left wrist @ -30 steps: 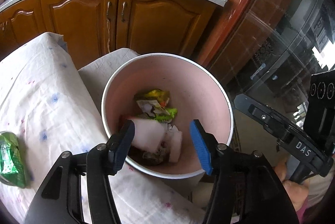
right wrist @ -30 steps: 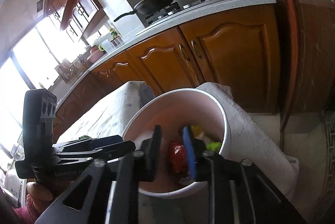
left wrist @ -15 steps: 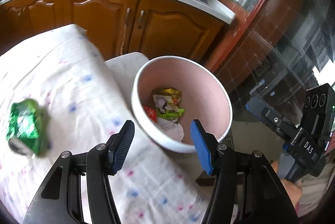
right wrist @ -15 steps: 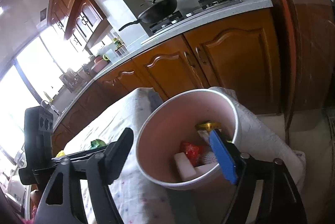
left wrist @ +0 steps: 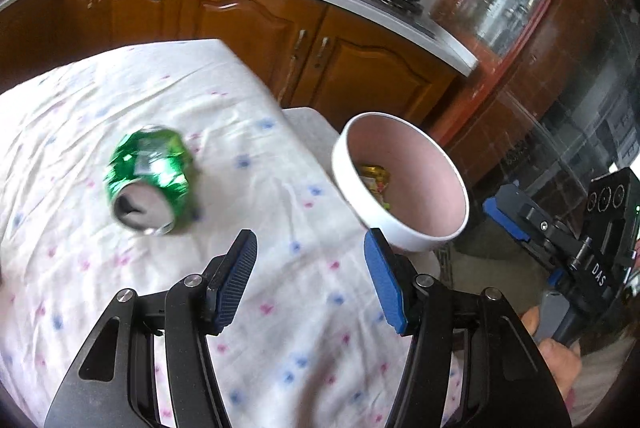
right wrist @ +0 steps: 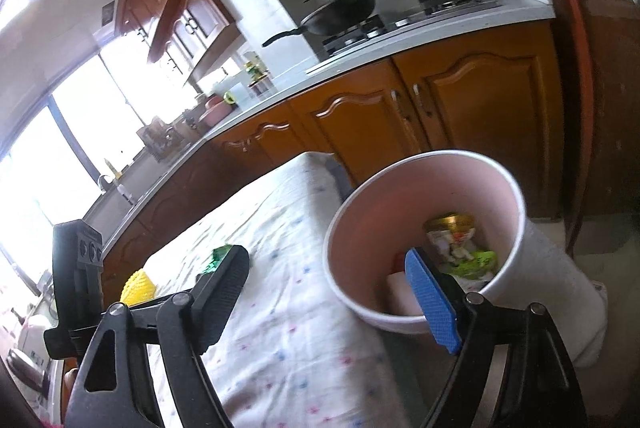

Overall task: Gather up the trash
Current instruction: 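Move both open tools back over the table toward the green crushed can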

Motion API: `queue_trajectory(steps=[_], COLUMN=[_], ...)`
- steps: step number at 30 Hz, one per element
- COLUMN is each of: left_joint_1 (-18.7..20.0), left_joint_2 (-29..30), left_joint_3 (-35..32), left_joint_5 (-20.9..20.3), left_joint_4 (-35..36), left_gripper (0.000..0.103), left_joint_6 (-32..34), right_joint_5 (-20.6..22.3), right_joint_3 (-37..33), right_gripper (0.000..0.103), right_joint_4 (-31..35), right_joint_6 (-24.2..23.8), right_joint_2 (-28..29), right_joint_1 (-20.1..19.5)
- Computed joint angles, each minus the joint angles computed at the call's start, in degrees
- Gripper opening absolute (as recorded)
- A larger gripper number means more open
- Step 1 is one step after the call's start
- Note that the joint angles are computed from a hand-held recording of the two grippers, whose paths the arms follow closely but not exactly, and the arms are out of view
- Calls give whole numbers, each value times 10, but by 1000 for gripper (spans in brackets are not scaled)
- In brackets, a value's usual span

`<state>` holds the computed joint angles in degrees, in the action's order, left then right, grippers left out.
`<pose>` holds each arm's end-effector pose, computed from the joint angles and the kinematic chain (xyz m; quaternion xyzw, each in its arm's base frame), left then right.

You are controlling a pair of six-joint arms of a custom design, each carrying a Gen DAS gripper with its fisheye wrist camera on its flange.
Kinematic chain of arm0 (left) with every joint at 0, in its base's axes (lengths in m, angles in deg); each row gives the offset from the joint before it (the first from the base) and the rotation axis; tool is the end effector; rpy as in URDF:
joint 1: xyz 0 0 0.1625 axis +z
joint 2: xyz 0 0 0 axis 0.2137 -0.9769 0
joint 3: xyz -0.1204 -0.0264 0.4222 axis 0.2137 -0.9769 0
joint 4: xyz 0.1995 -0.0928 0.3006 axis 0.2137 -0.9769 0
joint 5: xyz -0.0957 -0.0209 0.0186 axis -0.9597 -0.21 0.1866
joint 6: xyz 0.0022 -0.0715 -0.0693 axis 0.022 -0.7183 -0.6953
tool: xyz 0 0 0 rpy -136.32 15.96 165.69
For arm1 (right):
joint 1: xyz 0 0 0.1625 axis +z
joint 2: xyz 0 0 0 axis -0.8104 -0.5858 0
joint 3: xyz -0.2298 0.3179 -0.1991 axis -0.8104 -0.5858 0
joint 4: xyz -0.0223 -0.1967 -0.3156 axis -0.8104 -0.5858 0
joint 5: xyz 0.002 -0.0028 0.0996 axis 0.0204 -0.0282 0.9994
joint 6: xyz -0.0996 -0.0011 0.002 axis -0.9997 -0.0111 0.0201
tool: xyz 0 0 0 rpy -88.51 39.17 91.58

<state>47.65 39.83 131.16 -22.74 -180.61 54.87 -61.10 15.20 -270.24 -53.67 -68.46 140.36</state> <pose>-0.2074 -0.7008 0.0865 0.2369 0.9369 -0.2138 0.1427 0.0804 -0.6393 0.1742 0.0443 -0.8829 0.4529 0.1157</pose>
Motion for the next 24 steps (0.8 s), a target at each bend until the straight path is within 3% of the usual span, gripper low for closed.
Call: queue_trajectory(steps=[4,8,24], left_joint_1=[6,14,53], left_joint_2=[-19,-44,-120], left_joint_3=[26,58,145], left_joint_5=[4,13,58], left_joint_4=[-15,-34,-89], left_gripper=[57,63,63], left_joint_6=[-7,-8,-19], right_joint_5=[2,4,1], right_joint_3=[0,6,-35], right_gripper=[83,83,83], right_joint_4=[4,3,62], right_joint_6=[-2,-2,-17], right_joint_2=[9,16,72], right_joint_1=[8,15,50])
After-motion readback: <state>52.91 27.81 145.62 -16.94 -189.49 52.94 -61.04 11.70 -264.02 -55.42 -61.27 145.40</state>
